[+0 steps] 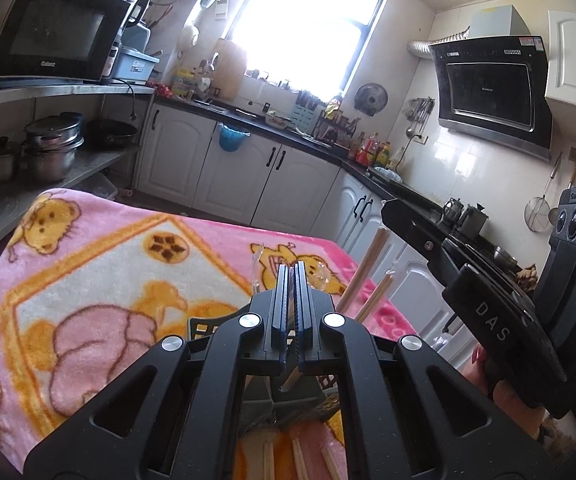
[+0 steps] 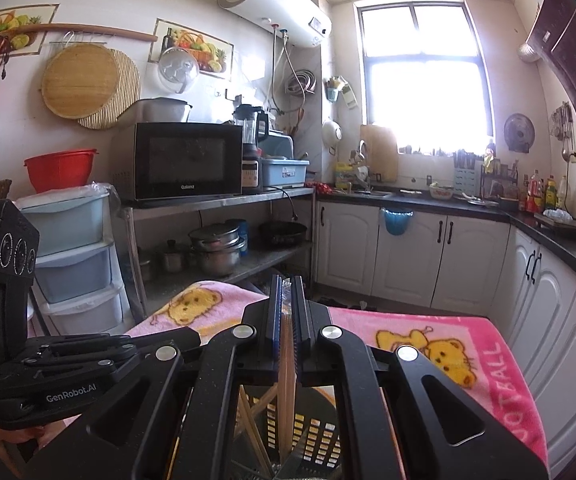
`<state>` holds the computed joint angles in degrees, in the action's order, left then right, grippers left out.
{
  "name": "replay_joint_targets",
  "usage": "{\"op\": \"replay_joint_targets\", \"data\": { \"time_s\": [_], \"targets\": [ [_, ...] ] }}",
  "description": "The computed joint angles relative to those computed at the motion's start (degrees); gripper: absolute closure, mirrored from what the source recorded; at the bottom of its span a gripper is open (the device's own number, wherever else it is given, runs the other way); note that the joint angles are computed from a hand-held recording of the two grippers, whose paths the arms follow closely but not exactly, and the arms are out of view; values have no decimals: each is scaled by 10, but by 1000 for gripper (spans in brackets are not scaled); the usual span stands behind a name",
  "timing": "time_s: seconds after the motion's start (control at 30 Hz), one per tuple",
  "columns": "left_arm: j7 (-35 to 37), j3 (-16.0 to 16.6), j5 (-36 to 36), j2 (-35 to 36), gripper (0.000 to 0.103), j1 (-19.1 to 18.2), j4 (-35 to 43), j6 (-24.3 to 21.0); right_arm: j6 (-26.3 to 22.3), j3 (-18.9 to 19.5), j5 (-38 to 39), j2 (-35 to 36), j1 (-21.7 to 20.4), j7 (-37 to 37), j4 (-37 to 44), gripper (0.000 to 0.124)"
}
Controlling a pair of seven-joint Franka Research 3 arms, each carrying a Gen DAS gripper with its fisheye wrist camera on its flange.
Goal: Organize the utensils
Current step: 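Lower the chopsticks into the caddy compartments and open both tools, then withdraw both open tools from the caddy toward the loose chopsticks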
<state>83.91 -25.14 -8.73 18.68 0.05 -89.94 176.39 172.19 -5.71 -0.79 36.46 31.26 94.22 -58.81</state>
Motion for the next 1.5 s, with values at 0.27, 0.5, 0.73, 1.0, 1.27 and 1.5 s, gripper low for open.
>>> {"op": "replay_joint_targets", "data": {
  "time_s": [0.27, 0.5, 0.73, 1.0, 1.27, 1.5],
  "targets": [
    [1, -5, 2, -5, 102, 6, -12, 7, -2, 3, 0, -30, 0, 3, -50, 114],
    [8, -14, -4, -8, 102, 15, -18, 11, 23, 6, 2, -77, -1, 2, -123, 104],
    [7, -19, -9, -22, 91, 24, -43, 25, 31, 11, 4, -114, -2, 0, -174, 96],
    [-15, 7, 7, -48, 68, 9, -70, 29, 31, 21, 6, -145, -7, -3, -217, 88],
    [-37, 30, 11, -74, 50, -6, -99, 30, 36, 30, 4, -175, -11, -4, -260, 82],
    [-46, 41, 2, -99, 25, -11, -129, 41, 40, 38, 2, -200, -16, -6, -300, 78]
  ]
}}
